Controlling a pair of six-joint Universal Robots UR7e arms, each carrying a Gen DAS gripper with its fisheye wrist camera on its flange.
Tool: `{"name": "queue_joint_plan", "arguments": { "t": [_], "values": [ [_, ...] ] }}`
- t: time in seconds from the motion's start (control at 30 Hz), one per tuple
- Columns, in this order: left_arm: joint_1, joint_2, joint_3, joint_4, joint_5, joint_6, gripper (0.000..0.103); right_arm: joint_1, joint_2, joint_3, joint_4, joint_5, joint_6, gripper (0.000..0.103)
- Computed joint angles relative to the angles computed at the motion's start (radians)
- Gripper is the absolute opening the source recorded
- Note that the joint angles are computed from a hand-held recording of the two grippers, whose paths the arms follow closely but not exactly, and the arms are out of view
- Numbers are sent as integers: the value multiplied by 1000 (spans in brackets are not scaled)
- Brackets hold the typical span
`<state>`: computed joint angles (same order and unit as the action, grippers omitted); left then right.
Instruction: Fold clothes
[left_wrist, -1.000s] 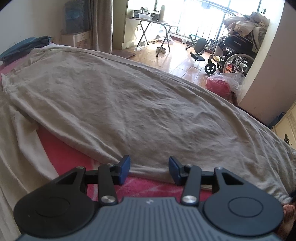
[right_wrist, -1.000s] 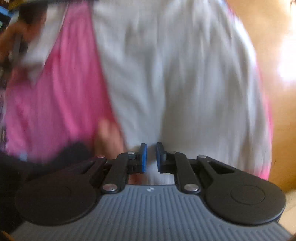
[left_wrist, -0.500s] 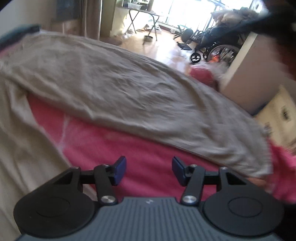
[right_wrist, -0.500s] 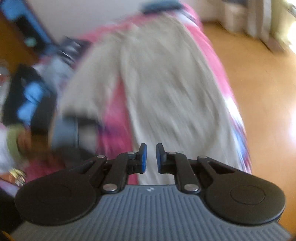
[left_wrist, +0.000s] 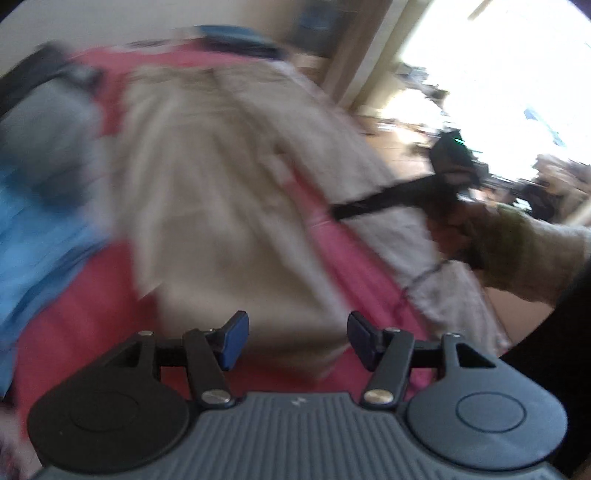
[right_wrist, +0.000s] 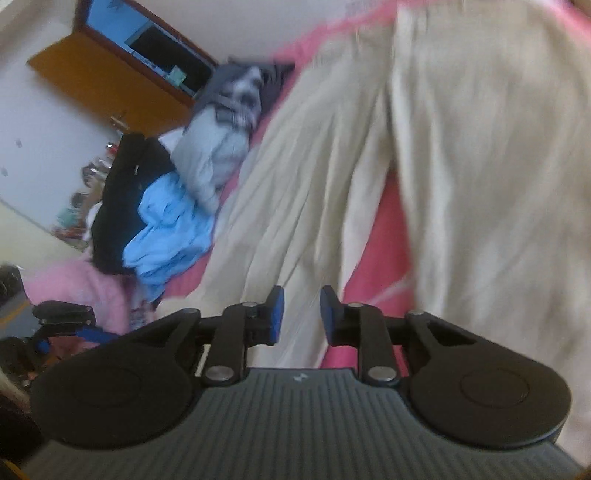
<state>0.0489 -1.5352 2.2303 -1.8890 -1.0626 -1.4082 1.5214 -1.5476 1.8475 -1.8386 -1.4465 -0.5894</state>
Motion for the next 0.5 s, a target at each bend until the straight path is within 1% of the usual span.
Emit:
{"name": "queue_joint_plan", "arguments": {
  "t": [0.07,0.17,0.2,0.23,0.27,0.3,0.37,0.43,0.5],
  "values": [
    [-39,-20,-10,155,-24,-153,61,-21,-8,23,46,-9,3,28],
    [-71,-17,7,267,-69,-269,61,-52,-23,31,198,-10,-28,32],
    [-71,-9,23,259,-76,-279,61,-57,-26,32,259,-13,-56,34],
    [-71,-2,40,247,-82,-287,61,-59,-34,34,321,-21,-86,40],
    [-63,16,52,233,-82,-282,61,-58,-46,45,359,-32,-110,47],
    [-67,29,67,219,-81,-273,61,-50,-62,65,355,-51,-127,48],
    [-65,58,84,199,-42,-227,61,-35,-101,111,330,-84,-156,48],
    [-57,87,98,174,4,-189,61,-25,-144,160,265,-96,-181,49],
    [-41,114,111,140,51,-152,61,-18,-177,199,237,-93,-201,54]
  ]
}}
